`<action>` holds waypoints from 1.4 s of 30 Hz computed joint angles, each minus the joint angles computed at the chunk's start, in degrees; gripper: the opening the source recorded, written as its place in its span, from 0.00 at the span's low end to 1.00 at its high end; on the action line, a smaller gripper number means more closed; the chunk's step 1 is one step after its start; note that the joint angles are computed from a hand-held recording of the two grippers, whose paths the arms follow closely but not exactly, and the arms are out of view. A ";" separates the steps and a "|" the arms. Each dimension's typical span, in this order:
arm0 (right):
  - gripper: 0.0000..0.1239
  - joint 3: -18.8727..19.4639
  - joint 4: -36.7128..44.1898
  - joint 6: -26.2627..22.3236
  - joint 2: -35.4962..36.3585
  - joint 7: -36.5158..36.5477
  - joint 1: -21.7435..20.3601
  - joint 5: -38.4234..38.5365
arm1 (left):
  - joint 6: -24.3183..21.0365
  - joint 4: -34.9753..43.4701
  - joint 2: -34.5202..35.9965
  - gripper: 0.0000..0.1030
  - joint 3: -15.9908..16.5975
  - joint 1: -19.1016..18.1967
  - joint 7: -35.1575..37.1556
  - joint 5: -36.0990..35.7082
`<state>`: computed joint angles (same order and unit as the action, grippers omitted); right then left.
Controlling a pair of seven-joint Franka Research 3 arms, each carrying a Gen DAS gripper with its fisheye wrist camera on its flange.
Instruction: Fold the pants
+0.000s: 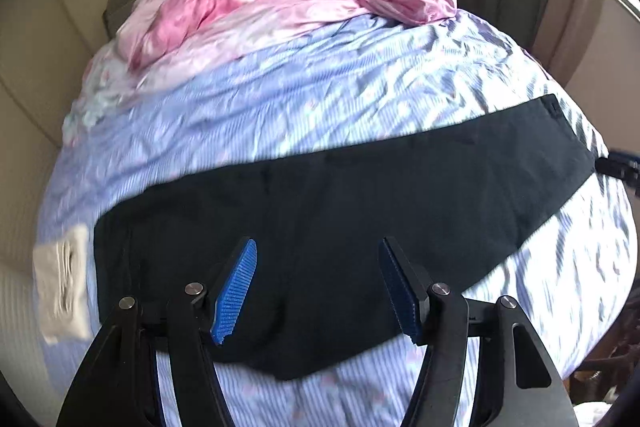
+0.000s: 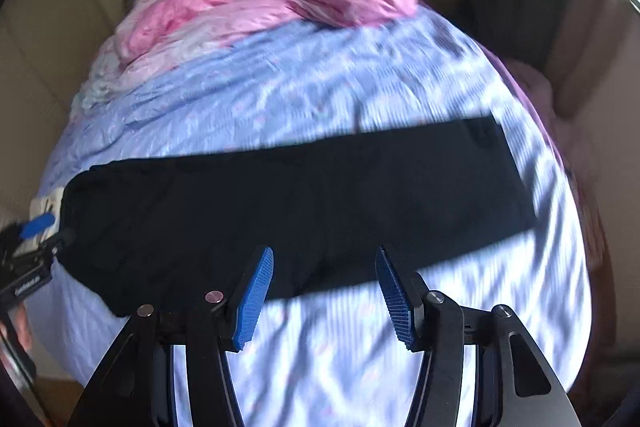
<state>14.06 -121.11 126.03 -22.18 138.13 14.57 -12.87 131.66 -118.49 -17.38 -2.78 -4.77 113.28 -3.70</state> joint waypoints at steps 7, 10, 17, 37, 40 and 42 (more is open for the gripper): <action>0.44 -4.17 10.05 4.66 13.00 -13.11 0.55 0.17 | -2.09 13.85 14.47 0.65 -2.26 1.25 2.44 4.92; 0.44 -5.12 12.01 4.82 16.32 -10.95 0.61 -3.14 | -3.16 19.28 20.45 0.65 -3.33 2.13 3.04 7.69; 0.44 -8.04 8.15 4.52 15.89 4.58 -1.14 -11.92 | -5.95 25.22 27.53 0.65 -6.33 1.58 0.38 8.11; 0.41 -16.86 -7.05 16.35 9.63 -27.87 -14.07 10.96 | -6.64 33.22 36.32 0.65 -12.10 -10.60 -19.63 6.61; 0.38 -16.87 -6.58 15.94 11.26 -31.34 -14.73 13.38 | -7.34 34.26 37.22 0.65 -12.19 -11.25 -20.42 7.47; 0.38 -17.18 -6.30 15.93 12.26 -33.69 -14.92 15.34 | -7.80 34.84 37.71 0.65 -12.18 -11.65 -20.84 8.11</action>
<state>-3.12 -127.42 141.96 -9.92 104.45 -0.35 2.47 123.86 -83.65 20.33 -14.96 -16.41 92.44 4.41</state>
